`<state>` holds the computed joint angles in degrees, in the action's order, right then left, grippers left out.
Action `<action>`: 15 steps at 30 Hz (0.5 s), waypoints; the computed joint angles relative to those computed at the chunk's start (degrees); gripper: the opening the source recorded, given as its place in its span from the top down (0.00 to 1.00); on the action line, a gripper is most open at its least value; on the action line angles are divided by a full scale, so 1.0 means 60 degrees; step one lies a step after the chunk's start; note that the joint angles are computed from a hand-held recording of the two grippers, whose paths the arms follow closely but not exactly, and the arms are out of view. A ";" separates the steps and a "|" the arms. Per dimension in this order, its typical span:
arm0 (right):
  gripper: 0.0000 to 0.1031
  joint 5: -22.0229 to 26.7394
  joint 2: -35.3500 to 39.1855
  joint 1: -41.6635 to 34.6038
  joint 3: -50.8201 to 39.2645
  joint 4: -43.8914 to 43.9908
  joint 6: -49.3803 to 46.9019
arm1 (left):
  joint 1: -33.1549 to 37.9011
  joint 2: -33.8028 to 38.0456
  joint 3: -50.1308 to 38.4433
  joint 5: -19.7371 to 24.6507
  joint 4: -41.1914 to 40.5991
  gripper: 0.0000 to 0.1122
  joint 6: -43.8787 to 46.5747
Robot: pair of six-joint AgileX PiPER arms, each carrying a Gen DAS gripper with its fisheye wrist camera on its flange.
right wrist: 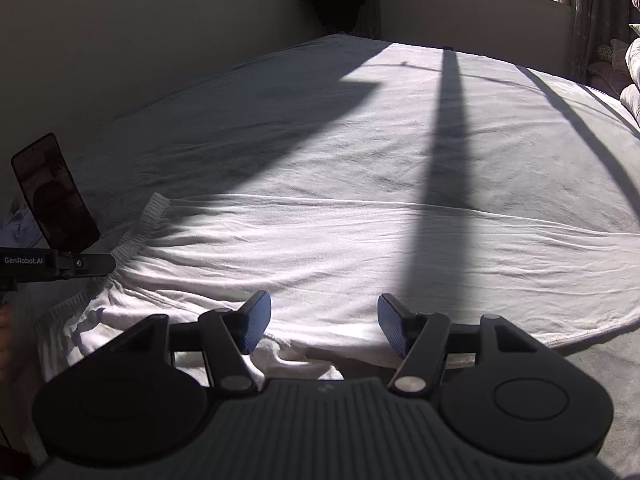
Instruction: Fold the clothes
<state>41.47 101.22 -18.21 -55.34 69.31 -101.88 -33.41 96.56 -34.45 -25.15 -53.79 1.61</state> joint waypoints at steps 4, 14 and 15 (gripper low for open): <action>0.38 -0.0531 0.0106 0.0221 0.0262 -0.0045 -0.0567 | -0.0219 0.0294 -0.0487 0.0169 -0.2330 0.90 0.2178; 0.38 0.0077 0.0112 0.0544 0.0024 0.0199 -0.2160 | -0.1172 0.0402 -0.1574 -0.0955 -0.7222 0.88 0.6056; 0.38 -0.0041 0.0215 0.0710 -0.0122 0.0263 -0.2184 | -0.1177 0.0474 -0.1692 -0.1012 -0.7449 0.88 0.6179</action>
<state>41.23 102.51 -13.95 -56.07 70.88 -114.99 -40.47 99.41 -44.60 -31.21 -98.48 38.68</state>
